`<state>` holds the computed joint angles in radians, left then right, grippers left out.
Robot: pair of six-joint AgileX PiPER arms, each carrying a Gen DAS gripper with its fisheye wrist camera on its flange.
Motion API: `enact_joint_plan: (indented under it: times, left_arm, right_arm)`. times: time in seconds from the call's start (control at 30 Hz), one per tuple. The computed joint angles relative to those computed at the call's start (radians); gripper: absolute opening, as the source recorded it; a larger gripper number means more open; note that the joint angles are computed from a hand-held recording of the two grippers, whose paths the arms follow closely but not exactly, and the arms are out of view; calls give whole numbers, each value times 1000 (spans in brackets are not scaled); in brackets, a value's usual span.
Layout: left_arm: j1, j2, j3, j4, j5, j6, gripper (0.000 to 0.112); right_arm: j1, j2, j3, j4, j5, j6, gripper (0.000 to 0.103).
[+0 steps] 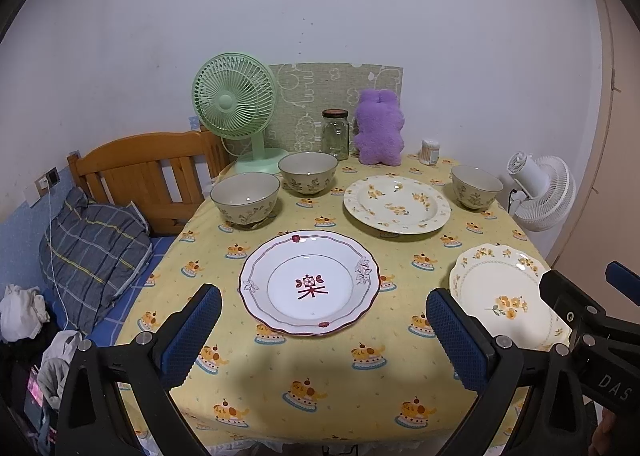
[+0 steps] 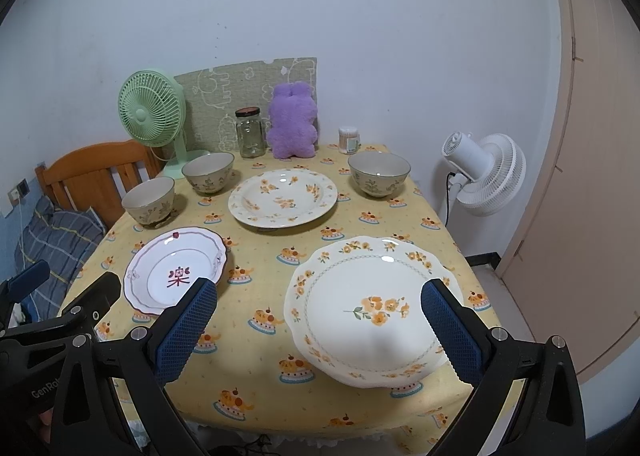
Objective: Organize plates and bowls
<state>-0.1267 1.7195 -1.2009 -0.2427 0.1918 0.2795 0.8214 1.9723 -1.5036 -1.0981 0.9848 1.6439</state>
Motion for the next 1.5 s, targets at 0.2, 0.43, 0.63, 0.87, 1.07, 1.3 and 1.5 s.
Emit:
enact_joint_plan:
  times: [0.2,0.43,0.63,0.87,1.07,1.3,1.5]
  left_arm:
    - [-1,7,-6,1,1,-2,103]
    - [-3,5,-2,14,-2,-15,102]
    - [-1,20,-16,10,1,-11,102]
    - [34,69,-88,-109,53,118,101]
    - [72,125,-201,-163,142,183,99]
    - [109,201,-354,-210,250,254,98]
    - [107,269,-491,-180,351,242,97]
  right_arm:
    - [-2,2,-2,1,-1,0,103]
    - [-4,3,-1,0,-4,0,103]
    - [-17,20,-25,19,-15,-19,103]
    - [-31,80,-130,69,2,-81,103]
    - [-43,158,-296,140,53,-175,103]
    - [-45,255,-502,182,148,-249,103]
    - [-65,323,-654,210,226,-287,103]
